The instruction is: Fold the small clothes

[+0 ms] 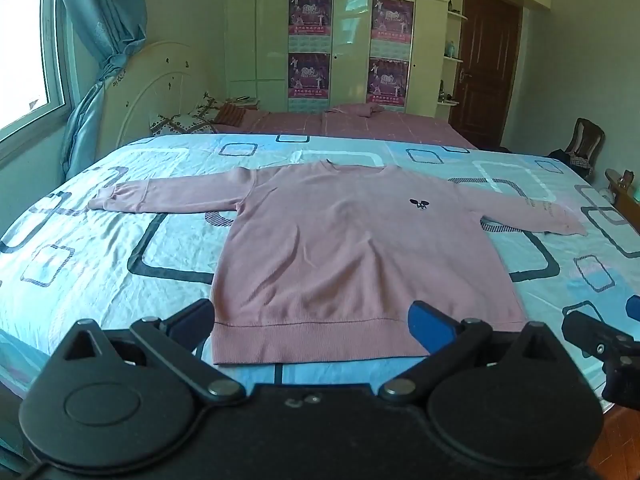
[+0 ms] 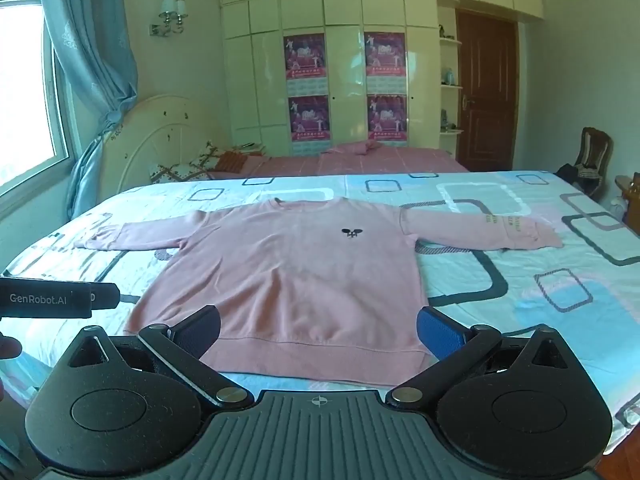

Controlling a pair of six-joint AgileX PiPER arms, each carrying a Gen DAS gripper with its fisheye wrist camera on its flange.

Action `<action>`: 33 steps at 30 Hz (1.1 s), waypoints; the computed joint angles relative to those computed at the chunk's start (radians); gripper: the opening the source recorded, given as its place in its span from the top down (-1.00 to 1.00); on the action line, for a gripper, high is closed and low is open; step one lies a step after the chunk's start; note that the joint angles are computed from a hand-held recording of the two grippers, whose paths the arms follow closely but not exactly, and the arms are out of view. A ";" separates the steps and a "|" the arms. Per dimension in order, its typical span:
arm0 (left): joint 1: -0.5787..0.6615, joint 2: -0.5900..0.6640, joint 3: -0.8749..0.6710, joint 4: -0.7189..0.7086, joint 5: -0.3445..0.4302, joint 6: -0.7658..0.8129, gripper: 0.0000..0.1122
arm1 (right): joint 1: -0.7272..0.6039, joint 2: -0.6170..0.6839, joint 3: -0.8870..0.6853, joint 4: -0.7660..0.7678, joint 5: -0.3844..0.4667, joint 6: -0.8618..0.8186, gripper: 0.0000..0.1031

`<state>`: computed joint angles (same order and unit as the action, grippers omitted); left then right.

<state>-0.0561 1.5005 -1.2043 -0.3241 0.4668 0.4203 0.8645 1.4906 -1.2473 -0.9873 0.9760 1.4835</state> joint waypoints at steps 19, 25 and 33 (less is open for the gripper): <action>-0.029 -0.019 -0.004 0.055 0.014 -0.053 -0.82 | -0.039 -0.137 0.132 0.044 -0.038 -0.003 -1.00; -0.035 -0.012 -0.015 0.068 0.017 -0.067 -0.82 | -0.037 -0.128 0.125 0.037 -0.036 0.000 -1.00; -0.042 -0.006 -0.026 0.083 0.025 -0.080 -0.82 | -0.049 -0.126 0.127 0.042 -0.044 -0.001 -1.00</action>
